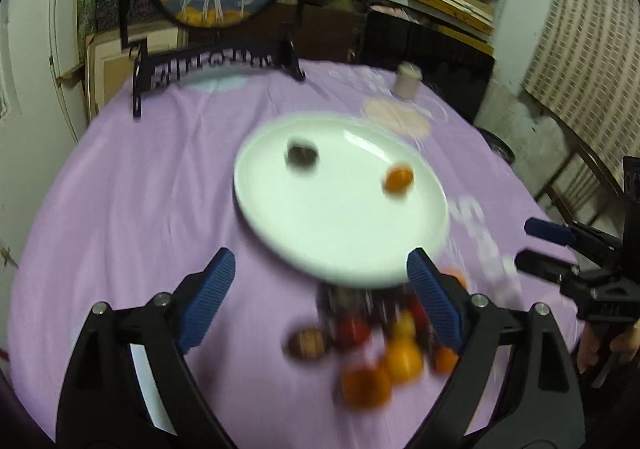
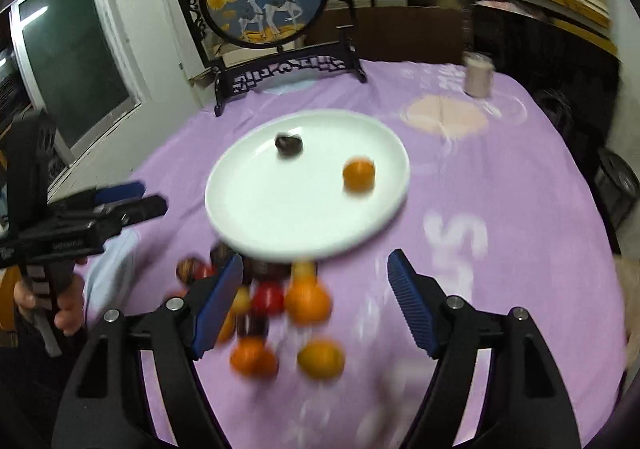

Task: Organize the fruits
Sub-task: 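Place the mangosteen on the white plate with the left tool, then grasp an orange with the left tool while the right tool holds its orange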

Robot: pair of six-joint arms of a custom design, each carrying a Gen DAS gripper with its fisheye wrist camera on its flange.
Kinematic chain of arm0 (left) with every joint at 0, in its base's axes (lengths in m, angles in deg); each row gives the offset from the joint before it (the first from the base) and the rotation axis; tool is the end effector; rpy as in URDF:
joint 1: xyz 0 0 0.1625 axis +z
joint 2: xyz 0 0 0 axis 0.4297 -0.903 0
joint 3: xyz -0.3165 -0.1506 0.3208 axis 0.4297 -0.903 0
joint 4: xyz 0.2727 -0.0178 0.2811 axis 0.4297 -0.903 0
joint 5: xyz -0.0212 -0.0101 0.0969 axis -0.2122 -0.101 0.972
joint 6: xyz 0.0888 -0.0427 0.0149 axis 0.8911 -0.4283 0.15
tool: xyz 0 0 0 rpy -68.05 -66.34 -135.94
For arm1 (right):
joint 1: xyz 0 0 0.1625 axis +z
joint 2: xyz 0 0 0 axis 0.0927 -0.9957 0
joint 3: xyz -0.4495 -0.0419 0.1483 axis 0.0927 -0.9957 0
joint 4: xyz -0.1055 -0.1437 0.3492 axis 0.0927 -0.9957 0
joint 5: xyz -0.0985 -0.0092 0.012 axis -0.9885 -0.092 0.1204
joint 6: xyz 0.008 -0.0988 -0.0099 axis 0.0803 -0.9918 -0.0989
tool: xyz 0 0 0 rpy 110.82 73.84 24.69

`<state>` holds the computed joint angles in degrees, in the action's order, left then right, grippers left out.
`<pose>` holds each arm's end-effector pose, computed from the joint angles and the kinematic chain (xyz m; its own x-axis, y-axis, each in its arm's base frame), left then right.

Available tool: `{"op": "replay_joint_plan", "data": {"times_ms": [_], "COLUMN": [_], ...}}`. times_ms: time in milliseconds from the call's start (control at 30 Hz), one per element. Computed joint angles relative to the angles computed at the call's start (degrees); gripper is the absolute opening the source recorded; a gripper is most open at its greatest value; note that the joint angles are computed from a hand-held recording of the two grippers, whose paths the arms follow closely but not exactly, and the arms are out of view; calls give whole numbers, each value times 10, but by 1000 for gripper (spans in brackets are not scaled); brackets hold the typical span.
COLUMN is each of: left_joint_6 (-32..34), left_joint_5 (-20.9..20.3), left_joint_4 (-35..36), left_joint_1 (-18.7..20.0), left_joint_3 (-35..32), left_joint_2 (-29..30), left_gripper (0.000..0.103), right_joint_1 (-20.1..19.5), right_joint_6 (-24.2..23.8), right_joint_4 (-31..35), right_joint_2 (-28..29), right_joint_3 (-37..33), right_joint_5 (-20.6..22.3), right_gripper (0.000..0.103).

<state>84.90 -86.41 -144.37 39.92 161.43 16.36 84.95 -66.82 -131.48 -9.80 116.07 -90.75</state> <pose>-0.1495 -0.8097 0.1147 -0.8169 -0.0456 -0.5750 0.3994 0.6745 -0.6209 0.1261 -0.8581 0.1432 -0.7035 -0.5566 0.4419 -0.7021 0.6407 -0.3108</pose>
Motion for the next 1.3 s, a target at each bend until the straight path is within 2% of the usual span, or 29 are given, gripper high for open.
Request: {"op": "replay_joint_plan", "data": {"times_ms": [100,233,333,533,700,733,767,800,1067,1167,1233,1267,1300], "left_joint_6": [-35,-54,-71,-73,-82,-82,-82,-81,-102,-111,-110,-113,-108], "left_joint_5": [10,14,-3,-10,-28,-33,-36,-38,-34,-31,-37,-41,-44], "left_joint_4": [11,10,-4,-12,3,7,11,15,58,74,84,91,87], "left_joint_1": [-2,-3,-2,-2,-1,0,-1,-1,1,3,6,9,10], "left_joint_3": [53,97,120,143,146,145,144,143,116,100,87,80,73], "left_joint_2": [-13,-25,-34,-41,-42,-41,-41,-39,-24,-16,-9,-6,-2], "left_gripper": [90,90,90,90,90,90,90,90,89,86,70,65,65], "right_joint_1": [-4,0,0,0,-4,-5,-6,-8,-12,-15,-19,-20,-22], "right_joint_6": [15,-2,0,-5,-10,-12,-8,0,8,13,18,22,24], "right_joint_4": [-55,-66,-61,-75,-90,-87,-68,-40,-45,-46,-36,-29,-25], "right_joint_2": [-15,-18,-18,-6,9,19,25,31,7,-4,-10,-12,-13], "right_joint_3": [52,71,85,91,78,66,52,37,67,79,82,83,83], "right_joint_5": [-27,-58,-71,-116,-111,-113,-115,-113,-88,-81,-75,-71,-70], "right_gripper": [75,75,75,75,75,65,48,36,36,36,36,36,36]}}
